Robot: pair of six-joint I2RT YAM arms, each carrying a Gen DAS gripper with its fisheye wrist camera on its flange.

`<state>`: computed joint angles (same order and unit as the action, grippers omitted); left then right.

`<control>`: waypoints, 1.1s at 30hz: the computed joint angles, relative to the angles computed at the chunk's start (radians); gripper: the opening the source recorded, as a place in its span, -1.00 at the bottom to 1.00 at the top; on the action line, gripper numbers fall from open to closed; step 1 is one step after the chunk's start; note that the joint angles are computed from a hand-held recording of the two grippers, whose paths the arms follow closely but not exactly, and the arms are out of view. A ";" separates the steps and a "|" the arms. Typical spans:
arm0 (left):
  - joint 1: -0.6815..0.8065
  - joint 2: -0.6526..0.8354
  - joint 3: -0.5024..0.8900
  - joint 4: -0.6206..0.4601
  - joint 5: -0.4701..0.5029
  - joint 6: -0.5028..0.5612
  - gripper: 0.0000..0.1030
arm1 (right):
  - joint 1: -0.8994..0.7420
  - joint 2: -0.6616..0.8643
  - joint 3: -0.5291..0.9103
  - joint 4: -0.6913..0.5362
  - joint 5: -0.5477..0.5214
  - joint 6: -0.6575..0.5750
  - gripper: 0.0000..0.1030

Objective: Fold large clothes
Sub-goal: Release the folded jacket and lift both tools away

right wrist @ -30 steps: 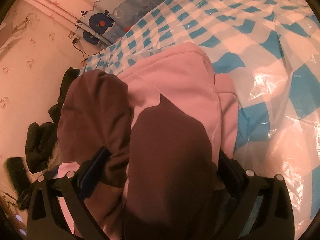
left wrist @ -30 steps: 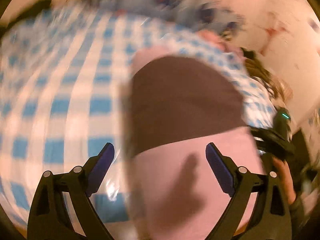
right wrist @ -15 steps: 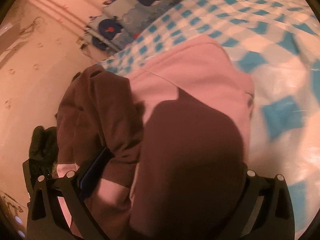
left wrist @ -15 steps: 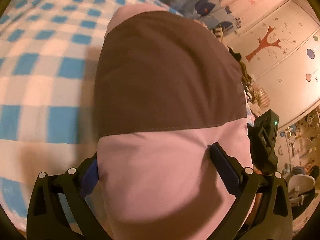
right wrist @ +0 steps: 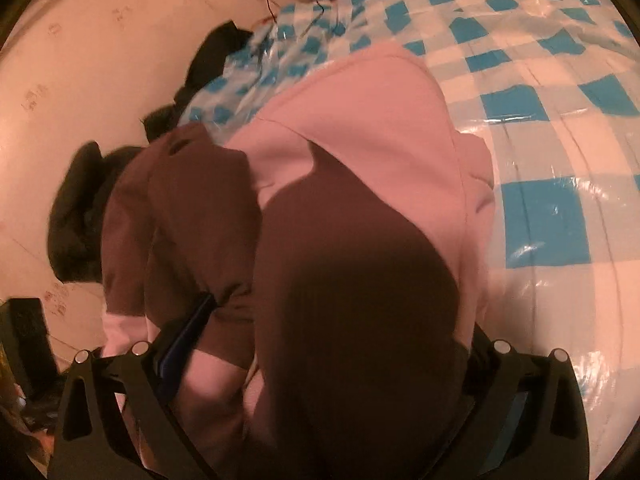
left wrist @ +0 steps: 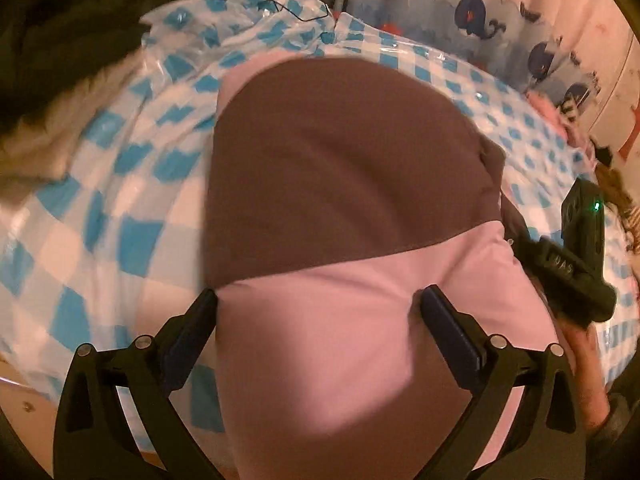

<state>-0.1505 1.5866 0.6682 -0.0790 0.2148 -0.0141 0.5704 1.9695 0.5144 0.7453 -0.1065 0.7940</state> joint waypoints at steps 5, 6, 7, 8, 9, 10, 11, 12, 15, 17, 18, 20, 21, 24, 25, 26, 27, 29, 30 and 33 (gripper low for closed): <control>-0.045 -0.090 -0.029 -0.039 -0.081 -0.008 0.87 | 0.013 -0.191 -0.095 -0.133 0.034 0.017 0.90; -0.061 -0.086 -0.004 -0.059 -0.107 -0.020 0.87 | 0.039 -0.249 -0.122 -0.167 0.071 0.029 0.90; -0.061 -0.119 -0.018 -0.078 -0.130 -0.020 0.87 | 0.045 -0.288 -0.144 -0.183 0.088 0.026 0.90; -0.074 -0.142 -0.021 -0.097 -0.161 -0.027 0.87 | 0.080 -0.349 -0.167 -0.222 0.140 0.044 0.89; -0.085 -0.173 -0.030 -0.106 -0.204 -0.024 0.87 | 0.118 -0.419 -0.184 -0.283 0.190 0.061 0.89; -0.108 -0.220 -0.052 -0.108 -0.260 -0.018 0.87 | 0.148 -0.463 -0.186 -0.343 0.230 0.069 0.89; -0.131 -0.277 -0.076 -0.116 -0.313 -0.009 0.87 | 0.193 -0.526 -0.182 -0.437 0.298 0.083 0.89; -0.140 -0.311 -0.079 -0.134 -0.338 0.000 0.87 | 0.246 -0.590 -0.181 -0.518 0.378 0.100 0.89; -0.136 -0.449 -0.102 -0.206 -0.337 0.021 0.87 | 0.467 -0.779 -0.150 -0.809 0.682 0.208 0.89; -0.120 -0.548 -0.120 -0.256 -0.334 0.029 0.87 | 0.624 -0.841 -0.075 -1.044 0.854 0.334 0.89; -0.112 -0.584 -0.122 -0.281 -0.325 0.032 0.87 | 0.700 -0.850 -0.025 -1.161 0.918 0.409 0.89; -0.096 -0.646 -0.122 -0.334 -0.316 0.033 0.87 | 0.795 -0.834 0.055 -1.310 0.974 0.502 0.89; -0.086 -0.678 -0.113 -0.382 -0.301 0.036 0.87 | 0.822 -0.818 0.091 -1.353 0.980 0.529 0.89; -0.069 -0.765 -0.097 -0.488 -0.271 0.042 0.87 | 0.874 -0.758 0.178 -1.421 0.955 0.583 0.89; -0.066 -0.794 -0.095 -0.517 -0.266 0.043 0.87 | 0.892 -0.729 0.204 -1.438 0.951 0.605 0.89; -0.063 -0.824 -0.085 -0.559 -0.262 0.049 0.87 | 0.903 -0.710 0.218 -1.429 0.935 0.610 0.89; -0.066 -0.845 -0.080 -0.589 -0.267 0.056 0.87 | 0.915 -0.694 0.230 -1.424 0.923 0.624 0.89; -0.081 -0.869 -0.071 -0.631 -0.280 0.057 0.87 | 0.937 -0.643 0.262 -1.424 0.906 0.659 0.89; -0.084 -0.891 -0.066 -0.665 -0.279 0.061 0.87 | 0.944 -0.625 0.272 -1.423 0.901 0.666 0.89; -0.093 -0.938 -0.061 -0.723 -0.296 0.065 0.87 | 0.962 -0.564 0.313 -1.444 0.877 0.698 0.89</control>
<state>-0.2437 0.6484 0.6076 -0.8022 -0.0809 0.0507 1.5320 1.4050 0.8279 -0.6988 0.7704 1.4924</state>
